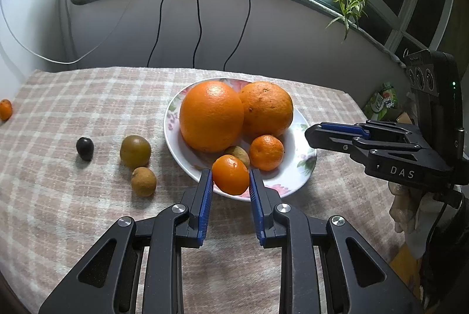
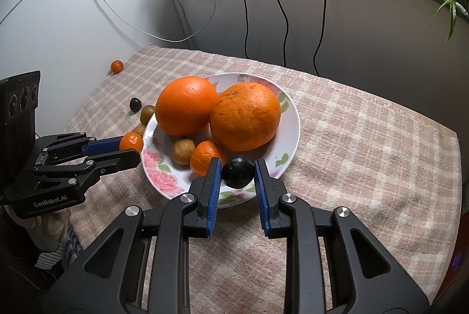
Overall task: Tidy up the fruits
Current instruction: 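Carry the kumquat and plum over the plate and open both grippers, then move both open grippers toward the remaining kiwis on the cloth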
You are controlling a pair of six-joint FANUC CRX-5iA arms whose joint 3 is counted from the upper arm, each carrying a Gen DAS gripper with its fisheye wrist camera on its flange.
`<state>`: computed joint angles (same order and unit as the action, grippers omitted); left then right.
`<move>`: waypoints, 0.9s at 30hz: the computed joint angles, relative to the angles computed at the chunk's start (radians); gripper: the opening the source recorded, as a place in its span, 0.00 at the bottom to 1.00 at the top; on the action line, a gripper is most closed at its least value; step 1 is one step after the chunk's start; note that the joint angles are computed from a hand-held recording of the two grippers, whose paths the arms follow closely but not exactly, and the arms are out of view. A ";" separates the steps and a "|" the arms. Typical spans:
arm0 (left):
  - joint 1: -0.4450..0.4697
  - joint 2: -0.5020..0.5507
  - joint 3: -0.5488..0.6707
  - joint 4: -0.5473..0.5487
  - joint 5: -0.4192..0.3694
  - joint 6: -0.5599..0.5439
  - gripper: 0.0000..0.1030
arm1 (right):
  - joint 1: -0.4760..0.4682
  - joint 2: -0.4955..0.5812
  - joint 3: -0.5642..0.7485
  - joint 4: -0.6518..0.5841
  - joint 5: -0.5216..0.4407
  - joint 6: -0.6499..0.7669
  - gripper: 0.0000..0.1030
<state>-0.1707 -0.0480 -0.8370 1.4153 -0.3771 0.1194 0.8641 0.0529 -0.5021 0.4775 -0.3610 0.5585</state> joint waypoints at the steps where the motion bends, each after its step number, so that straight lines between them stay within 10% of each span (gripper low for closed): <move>1: -0.001 -0.001 -0.001 0.005 0.001 -0.004 0.25 | 0.000 0.000 -0.002 0.008 0.001 -0.006 0.23; 4: -0.005 -0.005 -0.003 0.028 0.001 -0.023 0.37 | 0.000 0.001 -0.002 0.009 0.003 -0.014 0.26; 8: -0.012 -0.012 -0.008 0.044 0.010 -0.031 0.52 | -0.007 -0.005 -0.037 0.132 0.031 -0.125 0.66; 12: -0.008 -0.014 -0.008 0.034 0.013 -0.015 0.67 | -0.013 -0.014 -0.055 0.210 0.043 -0.185 0.77; 27: -0.028 -0.048 -0.025 0.057 0.069 -0.029 0.72 | -0.009 -0.029 -0.074 0.324 0.047 -0.254 0.84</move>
